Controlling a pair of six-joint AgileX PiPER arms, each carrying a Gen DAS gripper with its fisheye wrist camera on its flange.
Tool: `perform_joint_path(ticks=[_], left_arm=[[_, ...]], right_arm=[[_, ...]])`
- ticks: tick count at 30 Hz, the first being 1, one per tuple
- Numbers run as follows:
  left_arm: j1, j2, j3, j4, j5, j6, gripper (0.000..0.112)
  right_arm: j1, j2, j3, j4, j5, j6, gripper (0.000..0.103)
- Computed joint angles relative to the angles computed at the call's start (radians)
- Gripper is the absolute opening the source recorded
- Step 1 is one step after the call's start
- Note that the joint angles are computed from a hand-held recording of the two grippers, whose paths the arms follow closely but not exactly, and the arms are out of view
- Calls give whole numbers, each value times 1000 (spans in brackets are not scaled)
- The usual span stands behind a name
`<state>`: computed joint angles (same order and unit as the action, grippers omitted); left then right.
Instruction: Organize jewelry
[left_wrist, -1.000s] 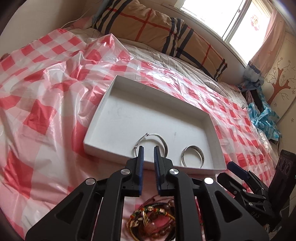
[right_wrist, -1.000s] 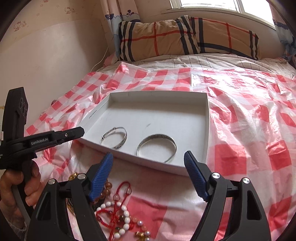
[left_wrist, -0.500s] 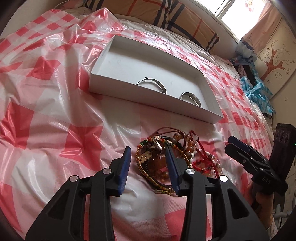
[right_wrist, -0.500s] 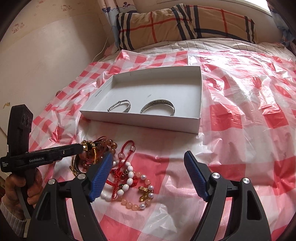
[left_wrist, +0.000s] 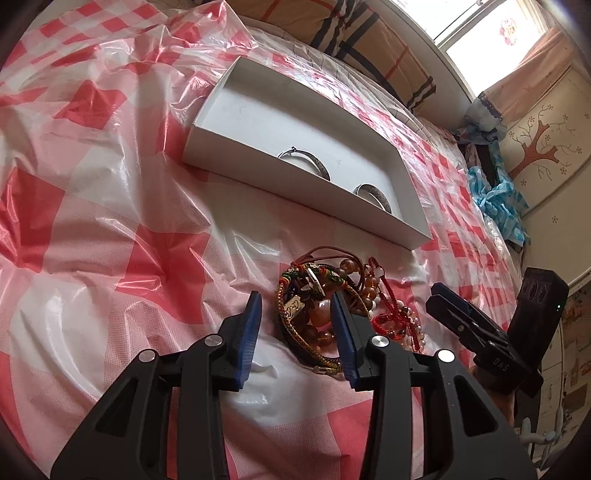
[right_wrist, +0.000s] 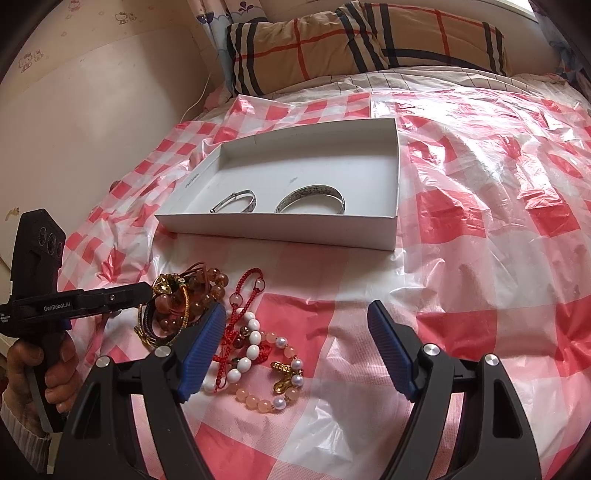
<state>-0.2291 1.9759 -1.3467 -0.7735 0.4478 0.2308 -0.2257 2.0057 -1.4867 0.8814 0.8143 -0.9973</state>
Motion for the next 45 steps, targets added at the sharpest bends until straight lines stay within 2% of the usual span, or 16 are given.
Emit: perform_joint_path(ticks=[3,4,5,7,14,19,24,29,32,35,36,37,39,40,45], left_arm=[[-11,10,-14,36,5,-25,19],[-22,5,-15,93,-8,-75,11],[-33,-2,-15,151,-17,-122,9],[-36,-28,5,148,-28,-112,3],[-57,-134,73,262,-59,-174,3],[-30,-176,125,223,-77,-141,3],[-6,-179,167,199,-100,-131,3],[5,-166,185,158,-111,-89,3],[11,-157,186,121,-113,-51,3],[13,-152,184,105,-113,-34,3],[13,-151,184,102,-113,-30,3],[12,-150,183,101,-112,-28,3],[13,-152,185,95,-111,-22,3],[13,-154,186,90,-110,-17,3],[4,-177,188,83,-105,-11,3]], right_arm=[[1,1,3,1,-3,-1,76],[2,0,4,1,-4,-2,76],[1,0,4,2,-4,-3,76],[0,0,4,1,-3,-2,76],[-3,-12,28,4,-10,-16,76],[12,-43,54,-1,-23,-50,76],[59,-6,-36,-7,46,-69,76],[129,110,-240,-69,145,-14,73],[164,215,-414,-134,240,72,65],[180,328,-596,-184,357,172,47],[186,355,-636,-189,381,194,36],[187,368,-655,-189,395,202,22],[182,352,-628,-169,381,179,15],[178,338,-606,-156,374,167,5],[114,258,-485,-29,388,125,4]])
